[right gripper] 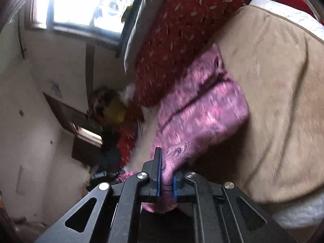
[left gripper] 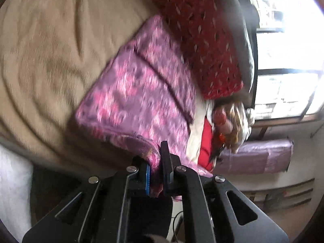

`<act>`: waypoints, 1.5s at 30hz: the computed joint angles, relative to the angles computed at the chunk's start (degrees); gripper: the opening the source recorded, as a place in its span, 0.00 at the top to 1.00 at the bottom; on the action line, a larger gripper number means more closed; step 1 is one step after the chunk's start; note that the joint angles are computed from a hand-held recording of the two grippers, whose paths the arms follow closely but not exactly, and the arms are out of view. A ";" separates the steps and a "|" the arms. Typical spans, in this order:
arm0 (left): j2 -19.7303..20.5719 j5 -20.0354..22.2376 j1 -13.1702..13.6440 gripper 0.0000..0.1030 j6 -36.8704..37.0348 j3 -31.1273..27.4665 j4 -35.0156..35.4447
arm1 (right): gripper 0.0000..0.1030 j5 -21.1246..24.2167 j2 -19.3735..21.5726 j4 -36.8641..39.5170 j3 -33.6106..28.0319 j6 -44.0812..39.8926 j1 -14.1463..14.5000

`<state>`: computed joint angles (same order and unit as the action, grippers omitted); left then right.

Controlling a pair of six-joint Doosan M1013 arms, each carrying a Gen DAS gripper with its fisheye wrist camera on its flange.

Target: Fold small clothes

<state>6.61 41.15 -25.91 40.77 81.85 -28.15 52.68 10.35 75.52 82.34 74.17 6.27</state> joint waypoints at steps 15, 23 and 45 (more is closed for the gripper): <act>15.35 6.61 6.92 0.94 -5.57 -20.93 5.75 | 0.92 -4.91 17.35 -3.04 -21.06 15.56 0.81; 28.68 14.65 9.37 0.94 -10.69 -39.13 9.23 | 0.92 -7.89 28.40 -10.61 -36.18 28.09 1.09; 30.03 14.56 9.12 0.59 1.45 -39.31 3.59 | 0.55 8.06 37.84 -40.23 -57.24 42.24 2.04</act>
<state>36.64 55.71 -16.79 42.22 42.54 -24.57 60.74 48.19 35.29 25.10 116.41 8.32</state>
